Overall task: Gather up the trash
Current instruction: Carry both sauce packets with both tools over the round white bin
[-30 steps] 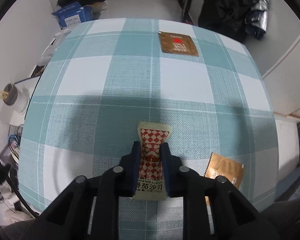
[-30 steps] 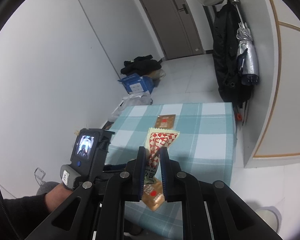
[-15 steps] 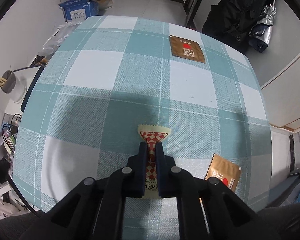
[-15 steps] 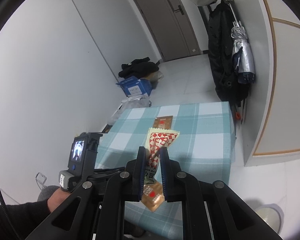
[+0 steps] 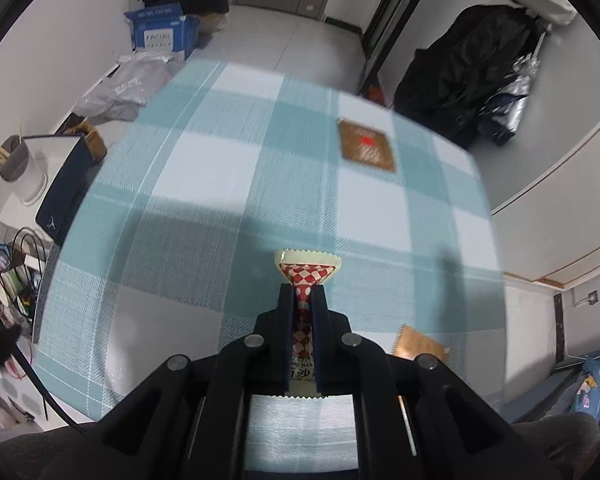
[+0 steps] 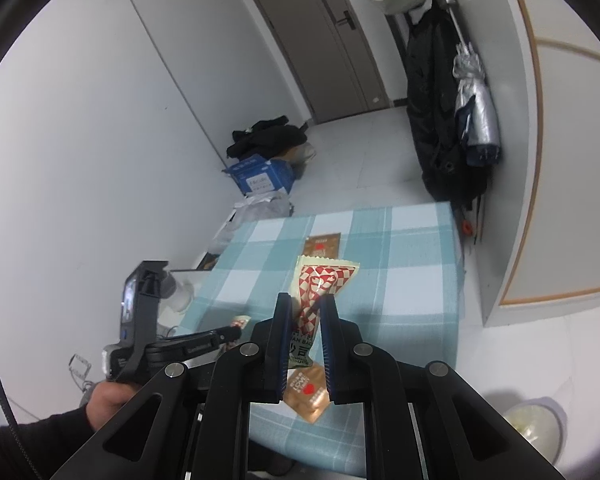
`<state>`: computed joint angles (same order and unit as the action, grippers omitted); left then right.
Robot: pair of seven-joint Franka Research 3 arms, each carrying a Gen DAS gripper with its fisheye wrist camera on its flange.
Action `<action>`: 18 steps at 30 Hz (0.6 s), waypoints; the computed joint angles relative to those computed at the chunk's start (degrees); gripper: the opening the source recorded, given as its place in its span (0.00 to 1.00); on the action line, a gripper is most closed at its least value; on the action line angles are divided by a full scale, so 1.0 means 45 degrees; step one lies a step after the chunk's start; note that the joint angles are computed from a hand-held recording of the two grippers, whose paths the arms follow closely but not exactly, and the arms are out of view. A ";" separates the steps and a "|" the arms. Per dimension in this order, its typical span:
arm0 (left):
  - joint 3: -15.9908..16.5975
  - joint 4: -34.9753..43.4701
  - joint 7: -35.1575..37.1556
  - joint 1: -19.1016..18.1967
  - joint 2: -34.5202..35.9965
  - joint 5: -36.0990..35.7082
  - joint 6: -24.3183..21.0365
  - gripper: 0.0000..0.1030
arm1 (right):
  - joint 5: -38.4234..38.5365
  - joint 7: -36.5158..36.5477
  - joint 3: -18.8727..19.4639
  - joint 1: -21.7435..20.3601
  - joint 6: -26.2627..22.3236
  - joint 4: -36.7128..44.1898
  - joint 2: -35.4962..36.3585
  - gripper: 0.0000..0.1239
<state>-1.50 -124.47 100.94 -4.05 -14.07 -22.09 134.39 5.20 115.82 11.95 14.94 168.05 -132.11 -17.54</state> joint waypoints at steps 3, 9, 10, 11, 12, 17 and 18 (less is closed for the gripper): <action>0.0134 0.0058 0.0540 -0.0243 -0.0414 -0.0696 0.0178 0.04 | -0.0578 0.0436 0.0367 -0.0398 -0.0386 0.0123 -0.0363 0.11; 0.0511 0.0462 0.1658 -0.0760 -0.1111 -0.1930 0.0088 0.04 | -0.1739 0.1267 0.0916 -0.1118 -0.0925 0.0345 -0.1261 0.11; 0.0556 0.0529 0.1815 -0.0858 -0.1191 -0.2138 0.0071 0.04 | -0.1936 0.1398 0.1020 -0.1257 -0.1010 0.0351 -0.1476 0.11; 0.0622 0.0621 0.1995 -0.0974 -0.1294 -0.2411 0.0019 0.04 | -0.2084 0.1495 0.1094 -0.1361 -0.1079 0.0359 -0.1649 0.11; 0.0658 0.0645 0.2122 -0.1040 -0.1412 -0.2575 0.0007 0.04 | -0.2236 0.1616 0.1181 -0.1486 -0.1176 0.0347 -0.1894 0.11; 0.0864 0.0760 0.2786 -0.1405 -0.1838 -0.3364 -0.0111 0.04 | -0.2582 0.1944 0.1430 -0.1829 -0.1596 0.0263 -0.2731 0.11; 0.0884 0.0774 0.2876 -0.1473 -0.1903 -0.3502 -0.0130 0.04 | -0.2638 0.2006 0.1476 -0.1901 -0.1678 0.0227 -0.2882 0.11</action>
